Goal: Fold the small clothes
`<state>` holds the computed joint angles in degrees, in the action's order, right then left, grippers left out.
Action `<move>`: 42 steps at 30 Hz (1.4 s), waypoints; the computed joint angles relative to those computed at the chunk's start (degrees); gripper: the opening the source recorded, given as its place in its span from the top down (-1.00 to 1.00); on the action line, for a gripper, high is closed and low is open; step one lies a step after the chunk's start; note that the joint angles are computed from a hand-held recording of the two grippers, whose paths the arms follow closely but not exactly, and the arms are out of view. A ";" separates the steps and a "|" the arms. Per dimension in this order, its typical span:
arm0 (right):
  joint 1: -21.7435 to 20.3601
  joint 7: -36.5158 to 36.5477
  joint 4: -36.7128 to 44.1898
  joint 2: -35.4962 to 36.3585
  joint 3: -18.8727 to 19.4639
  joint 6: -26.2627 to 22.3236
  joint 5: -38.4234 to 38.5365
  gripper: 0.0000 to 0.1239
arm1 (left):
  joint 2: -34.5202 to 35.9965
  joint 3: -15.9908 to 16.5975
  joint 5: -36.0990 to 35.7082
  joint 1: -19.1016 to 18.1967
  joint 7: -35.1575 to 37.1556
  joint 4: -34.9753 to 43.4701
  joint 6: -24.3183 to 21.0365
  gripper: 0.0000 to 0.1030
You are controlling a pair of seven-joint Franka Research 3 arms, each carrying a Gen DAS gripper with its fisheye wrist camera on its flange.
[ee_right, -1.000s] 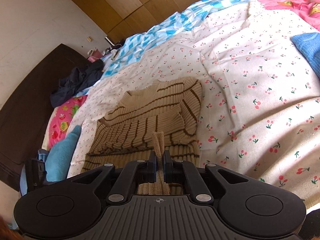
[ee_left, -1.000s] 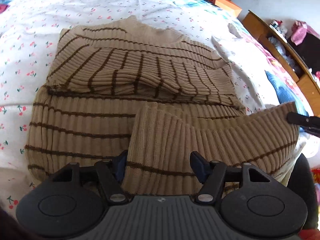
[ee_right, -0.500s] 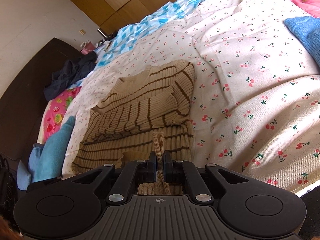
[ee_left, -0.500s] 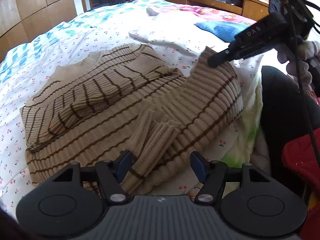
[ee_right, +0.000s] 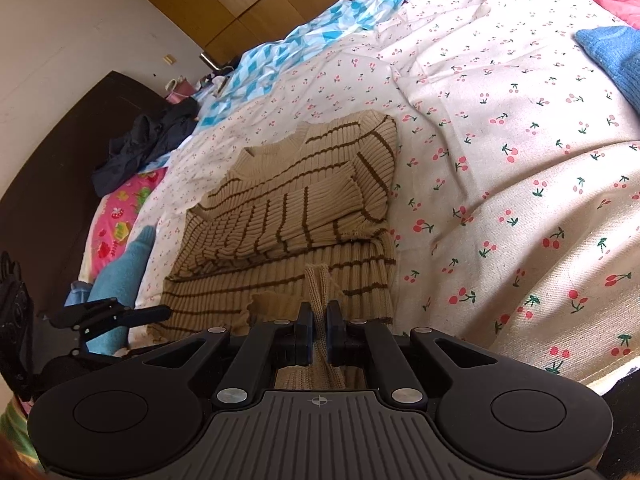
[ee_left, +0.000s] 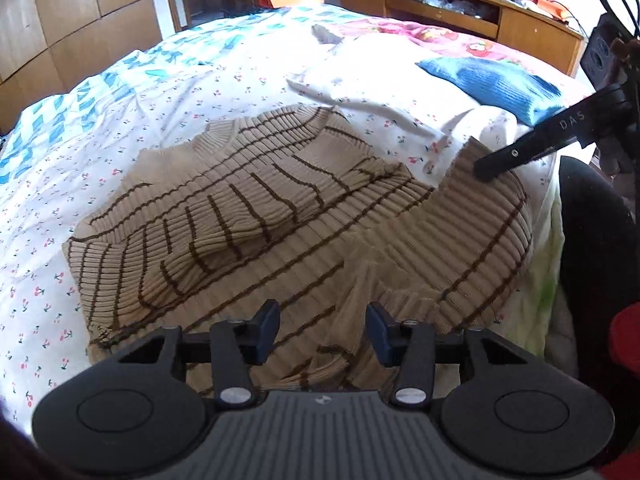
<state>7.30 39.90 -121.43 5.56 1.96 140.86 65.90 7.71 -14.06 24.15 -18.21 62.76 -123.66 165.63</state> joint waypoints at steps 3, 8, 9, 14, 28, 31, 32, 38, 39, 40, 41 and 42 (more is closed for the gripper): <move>-0.09 0.65 0.31 0.46 -0.02 -0.22 -0.22 0.90 | 0.75 -1.67 -4.09 0.75 5.24 0.49 -0.21 0.01; -0.35 0.99 0.76 1.23 0.08 -0.77 -0.29 0.90 | 2.77 0.54 1.76 -2.16 2.03 3.56 -4.73 0.02; -0.40 0.90 0.81 1.33 0.13 -0.85 -0.15 0.90 | 3.64 1.29 4.96 -3.27 0.37 4.88 -7.25 0.21; -0.60 -0.08 0.81 1.25 0.31 -1.10 0.93 0.90 | 6.10 0.00 1.33 -2.12 2.22 7.05 -11.38 0.74; 1.25 -16.96 8.94 2.47 2.02 9.27 19.17 0.90 | -6.12 8.57 48.60 2.60 -66.77 1.46 -4.78 0.77; 1.98 -22.63 12.86 4.50 3.01 12.91 26.12 0.90 | -6.04 7.02 57.04 4.76 -75.84 2.05 -6.95 0.77; 2.14 -24.52 13.86 5.13 3.27 13.68 28.45 0.92 | -5.66 6.53 58.10 5.61 -77.29 2.22 -7.00 0.77; 6.07 -14.14 25.21 19.30 3.70 23.98 15.77 0.93 | 4.68 6.84 50.04 9.10 -74.21 6.37 -5.40 0.77; 7.79 -6.31 27.22 22.63 2.11 24.93 8.26 0.93 | 6.29 7.16 46.91 9.26 -72.70 6.80 -5.02 0.77; 9.59 2.11 28.95 25.50 -0.27 24.05 1.27 0.93 | 7.57 7.54 44.52 9.03 -71.69 6.98 -5.10 0.77; 11.28 9.00 30.44 27.94 -2.65 22.78 -4.35 0.93 | 8.32 8.25 44.28 8.22 -72.34 7.00 -5.20 0.76; 12.46 13.40 31.58 29.61 -4.31 22.01 -8.32 0.93 | 8.41 9.15 45.33 7.31 -73.78 6.89 -5.05 0.76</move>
